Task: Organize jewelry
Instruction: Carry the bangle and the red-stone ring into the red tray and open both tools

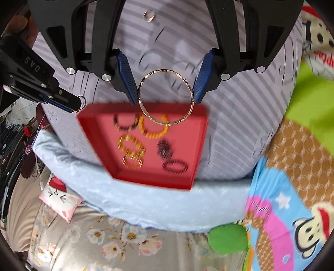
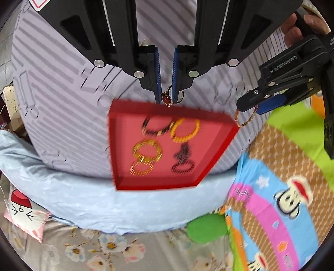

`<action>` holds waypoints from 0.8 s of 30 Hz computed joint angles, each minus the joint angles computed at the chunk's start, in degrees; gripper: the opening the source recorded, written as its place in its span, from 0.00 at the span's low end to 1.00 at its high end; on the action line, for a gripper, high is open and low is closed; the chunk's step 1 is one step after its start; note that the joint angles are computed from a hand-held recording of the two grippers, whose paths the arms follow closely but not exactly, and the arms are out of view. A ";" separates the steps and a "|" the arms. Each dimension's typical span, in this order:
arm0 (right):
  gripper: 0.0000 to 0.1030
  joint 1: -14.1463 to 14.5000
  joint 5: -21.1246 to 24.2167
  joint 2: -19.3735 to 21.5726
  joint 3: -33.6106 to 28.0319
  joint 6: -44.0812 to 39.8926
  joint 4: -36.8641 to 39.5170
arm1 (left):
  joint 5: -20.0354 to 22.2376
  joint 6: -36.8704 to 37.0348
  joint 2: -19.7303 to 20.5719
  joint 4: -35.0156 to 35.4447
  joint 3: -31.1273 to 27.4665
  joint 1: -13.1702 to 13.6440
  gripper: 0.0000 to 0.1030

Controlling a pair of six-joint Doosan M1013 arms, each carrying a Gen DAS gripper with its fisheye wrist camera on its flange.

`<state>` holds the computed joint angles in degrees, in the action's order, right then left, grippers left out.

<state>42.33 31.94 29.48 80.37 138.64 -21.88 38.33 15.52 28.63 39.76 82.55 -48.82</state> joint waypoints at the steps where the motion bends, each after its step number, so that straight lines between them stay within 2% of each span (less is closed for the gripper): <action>1: 0.09 -0.36 -0.09 0.19 -0.45 0.28 -0.27 | 0.02 0.41 0.38 0.12 -0.77 0.19 0.51; 4: 0.09 -1.35 0.72 1.42 -2.56 0.26 -0.98 | 0.49 2.44 2.20 0.06 -3.69 0.97 0.51; 13: 0.09 -3.21 3.77 6.67 -9.09 -4.68 2.68 | 2.88 10.62 8.19 -5.77 -11.25 3.54 0.51; 21: 0.09 -4.26 6.37 10.08 -12.65 -7.49 5.07 | 4.01 12.88 10.67 -8.60 -13.55 4.98 0.51; 24: 0.09 -4.14 7.04 10.78 -13.48 -7.12 3.70 | 4.12 13.43 11.18 -9.60 -14.01 5.36 0.51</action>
